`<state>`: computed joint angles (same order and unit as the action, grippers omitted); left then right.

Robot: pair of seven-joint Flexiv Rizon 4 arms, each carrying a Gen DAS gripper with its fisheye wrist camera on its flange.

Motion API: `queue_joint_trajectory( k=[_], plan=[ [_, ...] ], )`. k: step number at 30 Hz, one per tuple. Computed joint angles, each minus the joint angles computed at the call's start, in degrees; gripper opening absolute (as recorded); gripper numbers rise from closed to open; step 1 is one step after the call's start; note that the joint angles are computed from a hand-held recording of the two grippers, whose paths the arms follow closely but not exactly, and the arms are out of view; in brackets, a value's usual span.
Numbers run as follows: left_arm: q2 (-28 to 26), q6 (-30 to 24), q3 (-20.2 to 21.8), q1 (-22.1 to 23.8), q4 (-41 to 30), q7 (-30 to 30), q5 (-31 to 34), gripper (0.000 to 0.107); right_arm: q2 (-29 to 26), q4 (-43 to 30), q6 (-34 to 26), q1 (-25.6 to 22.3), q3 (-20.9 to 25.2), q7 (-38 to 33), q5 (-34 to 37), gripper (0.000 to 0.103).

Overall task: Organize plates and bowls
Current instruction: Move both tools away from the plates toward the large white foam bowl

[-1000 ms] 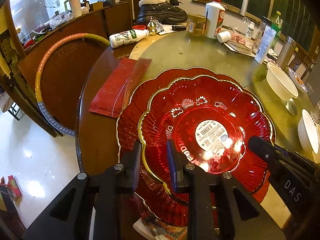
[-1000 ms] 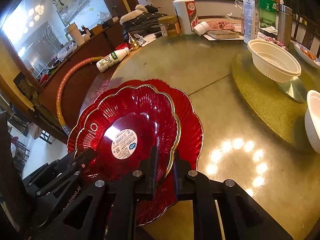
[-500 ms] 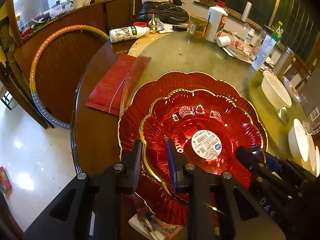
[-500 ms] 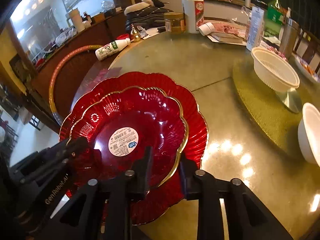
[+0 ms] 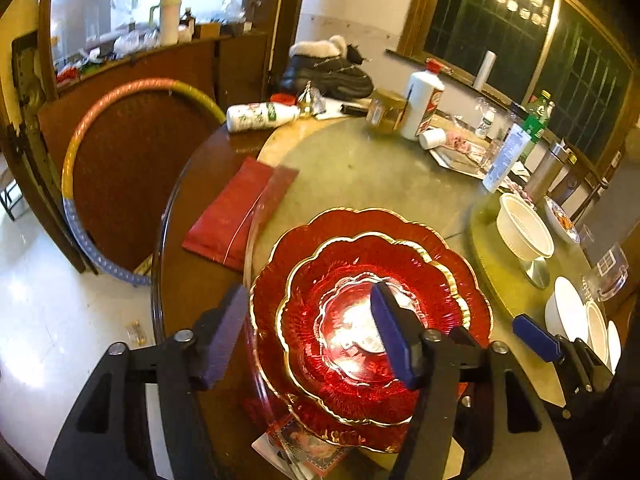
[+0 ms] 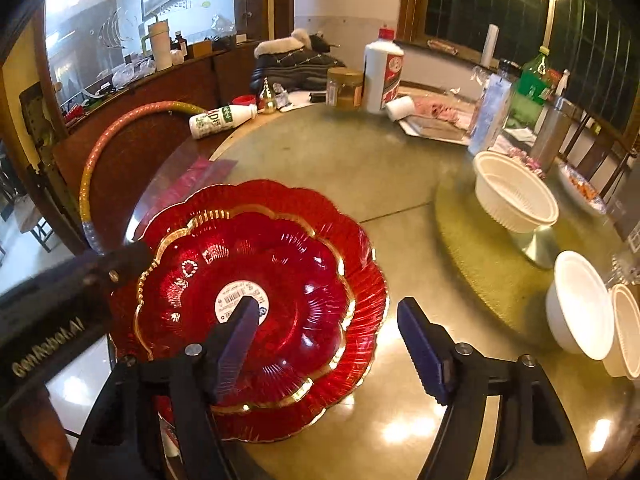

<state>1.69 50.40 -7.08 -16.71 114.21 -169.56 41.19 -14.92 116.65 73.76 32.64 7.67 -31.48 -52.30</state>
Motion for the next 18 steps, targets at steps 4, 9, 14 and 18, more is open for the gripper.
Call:
queue_joint_trajectory(
  k=[4,9,14,18],
  plan=[
    [-0.5,-1.0,-0.8,-0.6,-1.4,-0.3,1.4,0.076,1.5,1.8,1.4,-0.6,-2.1,4.9,-6.5,0.077],
    [-3.6,0.6,-1.2,-1.9,-5.0,2.5,0.2,0.076,3.7,5.8,9.6,-6.6,0.2,2.9,0.1,0.078],
    [-10.4,1.9,-1.4,-5.2,-12.3,8.1,-1.2,0.076,5.6,8.3,12.8,-17.4,11.3,-14.6,31.2,0.078],
    [-17.5,4.1,-2.0,-7.2,-18.9,14.8,-5.7,0.076,8.2,8.7,10.9,-23.3,14.3,-24.3,46.7,0.079]
  ],
)
